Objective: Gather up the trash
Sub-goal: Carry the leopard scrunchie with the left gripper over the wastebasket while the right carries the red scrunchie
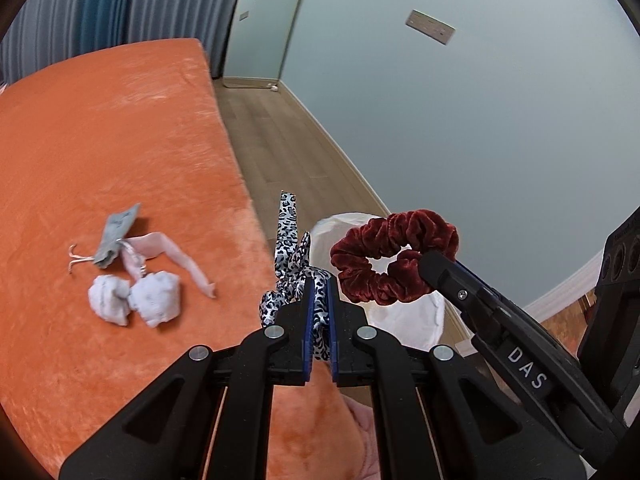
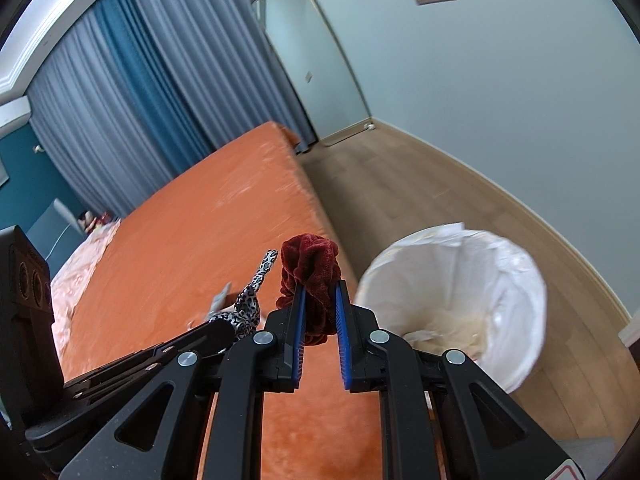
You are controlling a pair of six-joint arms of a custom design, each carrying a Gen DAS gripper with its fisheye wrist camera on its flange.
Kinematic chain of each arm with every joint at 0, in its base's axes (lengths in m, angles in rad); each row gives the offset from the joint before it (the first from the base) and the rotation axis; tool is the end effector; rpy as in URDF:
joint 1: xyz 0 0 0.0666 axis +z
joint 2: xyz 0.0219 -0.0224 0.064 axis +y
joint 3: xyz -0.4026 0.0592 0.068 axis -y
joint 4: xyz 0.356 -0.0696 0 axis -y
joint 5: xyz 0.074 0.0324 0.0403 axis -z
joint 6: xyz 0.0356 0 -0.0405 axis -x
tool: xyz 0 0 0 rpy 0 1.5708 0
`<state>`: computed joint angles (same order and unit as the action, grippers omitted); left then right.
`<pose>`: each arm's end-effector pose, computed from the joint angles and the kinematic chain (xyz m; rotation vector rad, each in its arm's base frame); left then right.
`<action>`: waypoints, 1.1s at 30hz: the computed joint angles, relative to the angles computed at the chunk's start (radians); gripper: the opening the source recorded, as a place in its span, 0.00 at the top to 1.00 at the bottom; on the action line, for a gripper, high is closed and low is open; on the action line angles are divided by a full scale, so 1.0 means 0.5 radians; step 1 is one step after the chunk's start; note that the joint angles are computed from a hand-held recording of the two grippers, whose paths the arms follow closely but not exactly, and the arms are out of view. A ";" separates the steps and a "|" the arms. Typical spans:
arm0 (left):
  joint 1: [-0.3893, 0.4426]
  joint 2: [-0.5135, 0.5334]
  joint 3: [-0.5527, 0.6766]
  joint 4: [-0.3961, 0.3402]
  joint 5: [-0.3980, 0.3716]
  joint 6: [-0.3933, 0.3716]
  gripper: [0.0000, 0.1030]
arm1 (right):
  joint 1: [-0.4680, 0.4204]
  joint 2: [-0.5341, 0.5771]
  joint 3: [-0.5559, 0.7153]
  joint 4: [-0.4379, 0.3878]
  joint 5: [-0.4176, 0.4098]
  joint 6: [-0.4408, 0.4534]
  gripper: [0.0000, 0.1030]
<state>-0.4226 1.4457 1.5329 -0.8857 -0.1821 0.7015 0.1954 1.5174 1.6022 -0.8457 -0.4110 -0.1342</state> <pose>0.4309 -0.1871 0.4913 -0.4175 2.3403 -0.3312 0.4879 0.1107 0.4927 -0.2795 2.3236 0.6432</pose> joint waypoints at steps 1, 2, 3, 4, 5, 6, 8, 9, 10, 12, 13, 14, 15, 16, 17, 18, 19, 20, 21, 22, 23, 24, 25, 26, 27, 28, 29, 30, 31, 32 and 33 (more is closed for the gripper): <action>-0.017 0.028 0.038 -0.008 -0.002 -0.007 0.95 | -0.024 -0.008 -0.007 0.002 -0.006 0.006 0.87; -0.038 0.062 0.082 -0.018 -0.007 -0.010 0.95 | -0.049 -0.011 -0.005 0.002 -0.012 0.010 0.87; -0.051 0.086 0.115 -0.027 -0.008 -0.016 0.95 | -0.067 -0.015 -0.007 0.003 -0.016 0.013 0.87; -0.065 0.111 0.148 -0.034 -0.010 -0.025 0.95 | -0.089 -0.024 -0.011 0.002 -0.018 0.017 0.87; -0.075 0.134 0.177 -0.039 -0.009 -0.037 0.95 | -0.108 -0.025 -0.013 0.004 -0.022 0.021 0.87; -0.080 0.154 0.203 -0.044 -0.006 -0.049 0.95 | -0.131 -0.026 -0.013 0.003 -0.026 0.024 0.87; -0.105 0.199 0.262 -0.059 -0.010 -0.067 0.95 | -0.160 -0.030 -0.022 0.007 -0.028 0.025 0.87; -0.117 0.216 0.286 -0.065 -0.012 -0.071 0.95 | -0.174 -0.028 -0.022 0.007 -0.027 0.026 0.87; -0.129 0.236 0.314 -0.073 -0.013 -0.077 0.95 | -0.192 -0.025 -0.025 0.008 -0.029 0.027 0.87; -0.142 0.270 0.352 -0.078 -0.012 -0.094 0.95 | -0.215 -0.019 -0.025 0.005 -0.034 0.023 0.87; -0.144 0.286 0.371 -0.080 -0.006 -0.107 0.95 | -0.225 -0.020 -0.027 0.006 -0.033 0.021 0.87; -0.149 0.305 0.394 -0.087 -0.005 -0.115 0.95 | -0.236 -0.018 -0.028 0.006 -0.036 0.022 0.87; -0.152 0.318 0.409 -0.090 -0.001 -0.120 0.95 | -0.245 -0.018 -0.029 0.007 -0.037 0.024 0.87; -0.157 0.333 0.428 -0.095 0.001 -0.124 0.95 | -0.250 -0.017 -0.030 0.009 -0.036 0.024 0.87; -0.164 0.348 0.448 -0.105 -0.002 -0.126 0.95 | -0.256 -0.019 -0.033 0.010 -0.036 0.023 0.87; -0.168 0.359 0.459 -0.108 -0.001 -0.129 0.94 | -0.262 -0.016 -0.032 0.011 -0.035 0.021 0.87; -0.174 0.372 0.472 -0.113 0.004 -0.130 0.95 | -0.271 -0.012 -0.033 0.016 -0.037 0.018 0.87; -0.178 0.384 0.485 -0.119 0.008 -0.133 0.94 | -0.278 -0.010 -0.036 0.017 -0.041 0.013 0.87; -0.182 0.396 0.499 -0.126 0.009 -0.136 0.94 | -0.285 -0.014 -0.047 0.021 -0.045 0.009 0.87; -0.184 0.408 0.509 -0.129 0.012 -0.142 0.94 | -0.291 -0.012 -0.047 0.022 -0.047 0.008 0.87; -0.191 0.417 0.523 -0.137 0.010 -0.144 0.94 | -0.298 -0.012 -0.050 0.022 -0.050 0.006 0.87; -0.190 0.425 0.529 -0.137 0.015 -0.148 0.94 | -0.308 -0.007 -0.047 0.021 -0.057 0.009 0.87; -0.192 0.431 0.535 -0.135 0.019 -0.149 0.94 | -0.310 -0.001 -0.047 0.023 -0.057 0.006 0.87; -0.190 0.432 0.532 -0.130 0.024 -0.153 0.94 | -0.309 0.006 -0.046 0.024 -0.054 0.004 0.87; -0.188 0.434 0.530 -0.127 0.026 -0.157 0.94 | -0.312 0.007 -0.046 0.021 -0.055 0.003 0.87; -0.190 0.439 0.536 -0.129 0.028 -0.159 0.94 | -0.313 0.007 -0.045 0.018 -0.054 0.000 0.87; -0.191 0.445 0.543 -0.131 0.029 -0.163 0.94 | -0.313 0.005 -0.045 0.014 -0.052 -0.001 0.87; -0.193 0.451 0.548 -0.132 0.028 -0.166 0.94 | -0.314 0.007 -0.046 0.014 -0.051 -0.001 0.87; -0.193 0.458 0.554 -0.135 0.029 -0.169 0.94 | -0.313 0.011 -0.034 0.007 -0.048 -0.003 0.87; -0.195 0.463 0.560 -0.137 0.029 -0.168 0.94 | -0.314 0.013 -0.032 0.006 -0.047 -0.006 0.87; -0.196 0.467 0.564 -0.138 0.031 -0.169 0.94 | -0.316 0.016 -0.024 0.000 -0.049 -0.007 0.87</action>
<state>-0.5205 1.6795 1.8149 -0.9549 -0.1668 0.6170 0.0374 1.5253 1.5901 -0.8459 -0.4354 -0.1376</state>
